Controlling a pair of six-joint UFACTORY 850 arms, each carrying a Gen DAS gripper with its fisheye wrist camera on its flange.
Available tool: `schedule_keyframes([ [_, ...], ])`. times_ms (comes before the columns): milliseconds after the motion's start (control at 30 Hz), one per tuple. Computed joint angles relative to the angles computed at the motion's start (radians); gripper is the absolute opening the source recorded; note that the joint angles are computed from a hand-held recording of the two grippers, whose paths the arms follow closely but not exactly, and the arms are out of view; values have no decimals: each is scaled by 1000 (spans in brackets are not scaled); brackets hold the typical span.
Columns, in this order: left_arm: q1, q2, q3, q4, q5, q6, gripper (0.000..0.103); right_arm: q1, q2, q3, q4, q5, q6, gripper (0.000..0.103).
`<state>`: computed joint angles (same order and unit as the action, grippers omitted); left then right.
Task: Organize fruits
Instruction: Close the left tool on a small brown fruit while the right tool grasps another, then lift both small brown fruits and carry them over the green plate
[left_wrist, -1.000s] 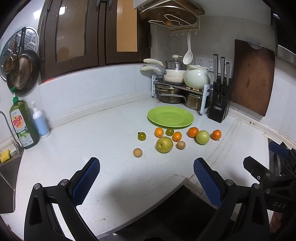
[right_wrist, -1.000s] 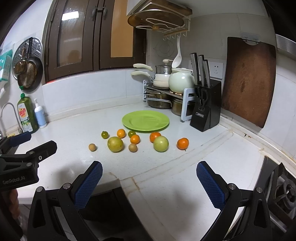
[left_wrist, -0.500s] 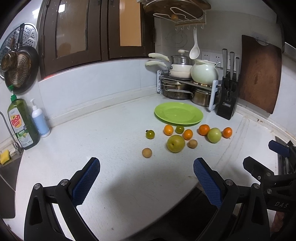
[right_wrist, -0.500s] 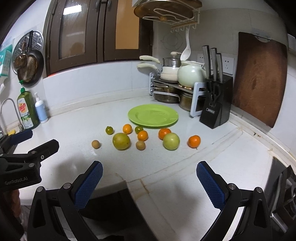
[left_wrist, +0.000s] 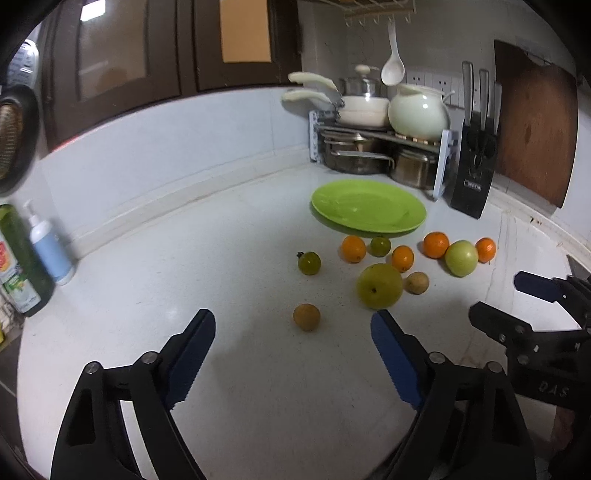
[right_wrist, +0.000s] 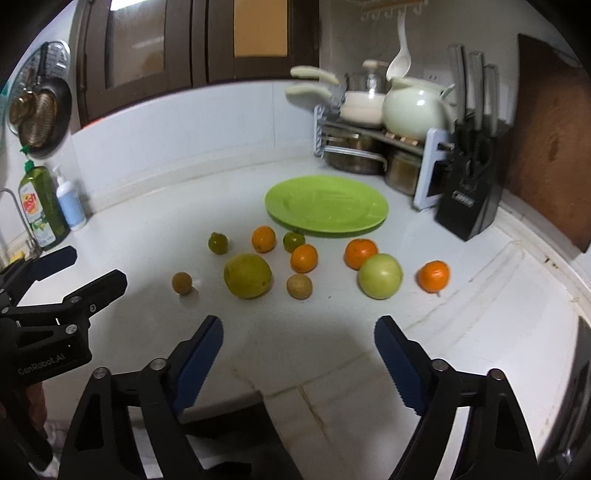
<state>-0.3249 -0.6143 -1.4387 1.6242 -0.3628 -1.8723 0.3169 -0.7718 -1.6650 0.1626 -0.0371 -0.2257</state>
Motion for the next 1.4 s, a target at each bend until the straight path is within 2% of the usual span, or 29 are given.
schedule_keyframes([
  [200,39,-84,-99,-184,90,224,74,2,-122,-181,-188,-133,218,67],
  [400,63,-148,-174,-535,119,566,65,7,-206,-305,-331,-201,340,59],
  [500,63,-175,-209,-628,105,645,60,0,-242,-361,-256,-228,245,57],
  [600,62,-195,-238,-752,93,750,59,-9,-282,-431,-117,-289,104,52],
  [667,61,-209,-258,-792,77,782,53,-14,-293,-448,-59,-304,44,52],
  [933,70,-236,-299,-998,67,949,40,-25,-367,-573,33,-385,-62,45],
  [1233,73,-259,-336,-1061,62,1007,28,-28,-449,-718,56,-468,-97,35],
  [1333,75,-262,-340,-1075,61,1024,28,-30,-460,-739,65,-481,-101,29],
  [1400,75,-262,-341,-1083,63,1032,28,-30,-462,-741,58,-479,-96,29],
])
